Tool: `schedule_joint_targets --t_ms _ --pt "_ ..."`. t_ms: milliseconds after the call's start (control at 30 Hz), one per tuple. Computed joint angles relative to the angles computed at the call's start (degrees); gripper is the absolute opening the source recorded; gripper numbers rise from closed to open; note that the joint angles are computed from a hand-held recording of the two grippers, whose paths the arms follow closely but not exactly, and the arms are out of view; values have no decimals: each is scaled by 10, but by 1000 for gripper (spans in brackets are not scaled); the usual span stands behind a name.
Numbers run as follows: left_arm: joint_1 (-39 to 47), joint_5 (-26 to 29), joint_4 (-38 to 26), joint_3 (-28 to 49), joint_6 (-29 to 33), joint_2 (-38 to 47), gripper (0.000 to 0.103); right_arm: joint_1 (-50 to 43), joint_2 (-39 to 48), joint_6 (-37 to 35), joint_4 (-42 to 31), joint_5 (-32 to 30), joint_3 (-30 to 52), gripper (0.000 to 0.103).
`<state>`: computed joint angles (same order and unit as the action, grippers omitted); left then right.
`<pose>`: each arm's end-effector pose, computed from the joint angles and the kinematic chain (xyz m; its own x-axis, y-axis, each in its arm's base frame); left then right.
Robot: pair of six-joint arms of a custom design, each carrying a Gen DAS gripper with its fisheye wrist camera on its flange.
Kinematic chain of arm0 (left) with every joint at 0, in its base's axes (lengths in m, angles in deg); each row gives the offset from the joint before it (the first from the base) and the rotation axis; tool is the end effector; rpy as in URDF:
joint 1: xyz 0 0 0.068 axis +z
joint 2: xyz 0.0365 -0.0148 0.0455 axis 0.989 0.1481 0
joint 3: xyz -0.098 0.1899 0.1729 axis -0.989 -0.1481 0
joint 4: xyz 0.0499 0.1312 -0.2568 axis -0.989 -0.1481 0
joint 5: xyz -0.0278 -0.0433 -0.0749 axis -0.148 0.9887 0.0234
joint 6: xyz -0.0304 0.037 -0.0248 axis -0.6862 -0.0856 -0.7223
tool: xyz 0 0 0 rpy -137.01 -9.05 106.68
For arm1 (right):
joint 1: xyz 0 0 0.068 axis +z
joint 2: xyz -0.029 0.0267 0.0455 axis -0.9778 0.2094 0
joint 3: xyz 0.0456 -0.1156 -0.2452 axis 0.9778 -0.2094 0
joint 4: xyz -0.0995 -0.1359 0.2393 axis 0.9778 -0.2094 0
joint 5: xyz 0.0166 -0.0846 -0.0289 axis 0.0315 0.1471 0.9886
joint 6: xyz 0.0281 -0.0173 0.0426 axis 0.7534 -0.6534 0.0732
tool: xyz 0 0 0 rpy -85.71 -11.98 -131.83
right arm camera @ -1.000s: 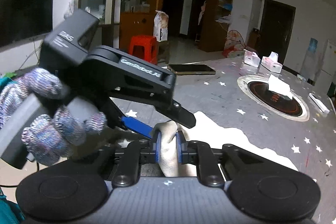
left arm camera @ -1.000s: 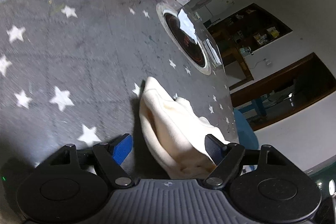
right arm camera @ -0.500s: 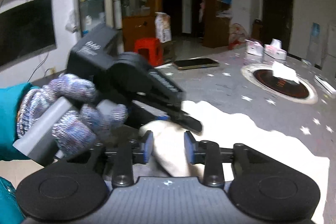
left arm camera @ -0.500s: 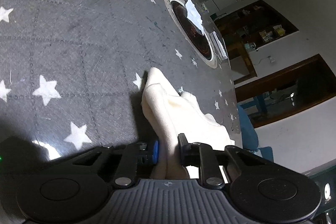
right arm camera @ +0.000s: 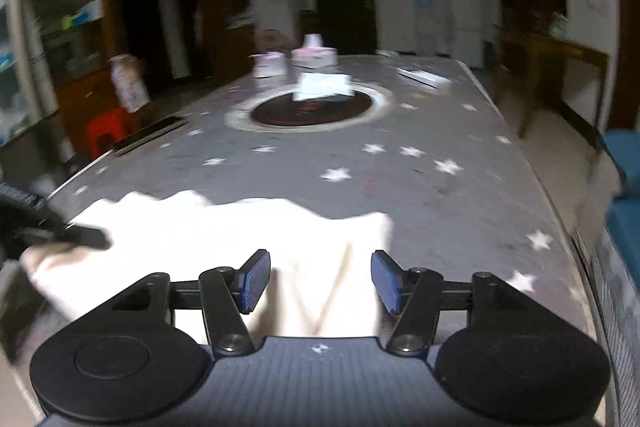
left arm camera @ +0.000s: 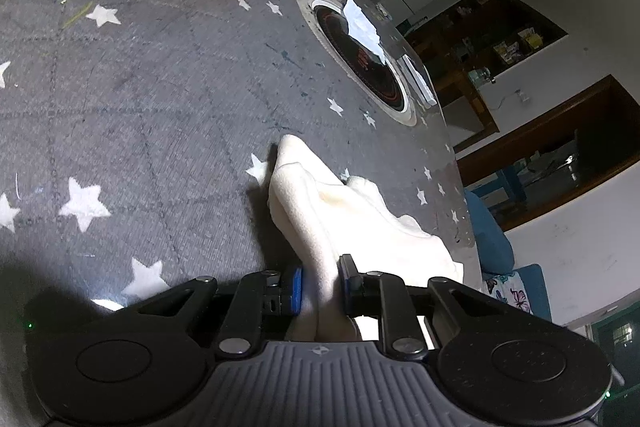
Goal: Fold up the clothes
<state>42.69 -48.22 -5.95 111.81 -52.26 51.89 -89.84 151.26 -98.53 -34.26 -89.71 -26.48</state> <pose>0.2193 -0.1727 0.0783 -0.7269 -0.5600 -0.3975 -0.1658 0.7048 -0.6897 0.2342 -0.0319 0.0767 -0.5815 -0.0782 -0.8098 -0.3155 0.9391 0.1359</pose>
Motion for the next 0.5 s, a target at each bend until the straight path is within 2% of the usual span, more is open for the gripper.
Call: schedule_joint_targets --t_ms 133,233,267,333,500 --pt "2 0 -8 7 10 3 20 -18 80 36 -3 -24 45 57" --pt "3 -2 -15 14 19 6 20 -15 103 45 15 -27 51 54" --pt "4 -2 -17 17 22 7 20 -16 105 47 11 -32 55 43" --pt "5 -2 -21 21 28 9 20 -10 113 58 9 -37 64 32" --pt "6 -6 -35 31 52 10 20 5 112 71 12 -23 66 13"
